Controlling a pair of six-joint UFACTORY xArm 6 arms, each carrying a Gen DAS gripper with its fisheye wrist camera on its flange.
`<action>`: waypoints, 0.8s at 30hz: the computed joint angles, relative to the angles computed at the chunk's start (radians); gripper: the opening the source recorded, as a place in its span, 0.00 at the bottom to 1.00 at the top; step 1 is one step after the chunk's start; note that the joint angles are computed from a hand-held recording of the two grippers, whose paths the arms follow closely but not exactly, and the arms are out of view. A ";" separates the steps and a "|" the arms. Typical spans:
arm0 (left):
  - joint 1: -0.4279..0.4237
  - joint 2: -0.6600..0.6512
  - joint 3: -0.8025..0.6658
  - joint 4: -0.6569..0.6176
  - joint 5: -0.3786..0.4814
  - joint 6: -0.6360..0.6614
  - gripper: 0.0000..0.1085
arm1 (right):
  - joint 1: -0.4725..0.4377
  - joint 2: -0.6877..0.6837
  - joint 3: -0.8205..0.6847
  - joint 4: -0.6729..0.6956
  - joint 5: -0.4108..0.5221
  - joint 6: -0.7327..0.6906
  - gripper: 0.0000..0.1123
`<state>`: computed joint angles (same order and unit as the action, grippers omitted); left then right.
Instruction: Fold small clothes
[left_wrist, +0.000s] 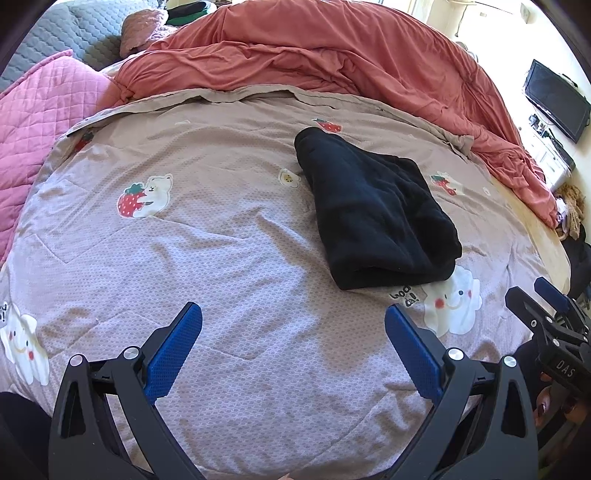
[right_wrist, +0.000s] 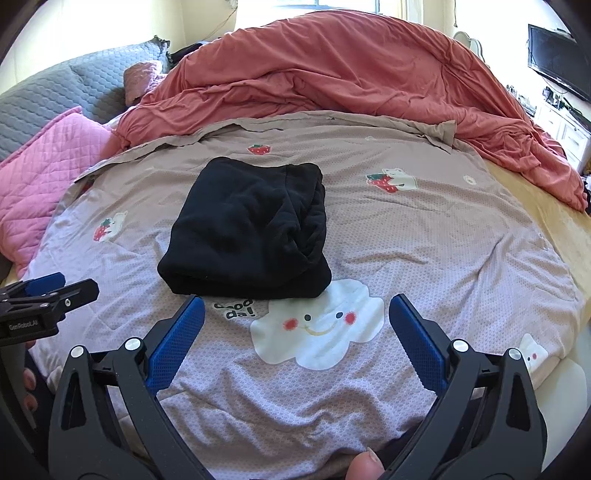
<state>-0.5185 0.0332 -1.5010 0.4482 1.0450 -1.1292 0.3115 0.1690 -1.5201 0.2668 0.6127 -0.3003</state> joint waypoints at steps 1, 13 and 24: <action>0.000 0.000 -0.001 0.000 0.001 0.000 0.91 | 0.000 -0.001 0.002 -0.001 -0.001 -0.001 0.84; -0.002 -0.004 -0.004 0.007 0.012 -0.008 0.91 | 0.000 0.003 -0.009 -0.007 -0.005 -0.026 0.84; -0.007 0.006 -0.024 0.016 0.033 0.001 0.91 | 0.002 0.003 -0.006 -0.015 -0.006 -0.025 0.84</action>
<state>-0.5258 0.0397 -1.5251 0.4646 1.0776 -1.1285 0.3131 0.1716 -1.5265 0.2515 0.6067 -0.3250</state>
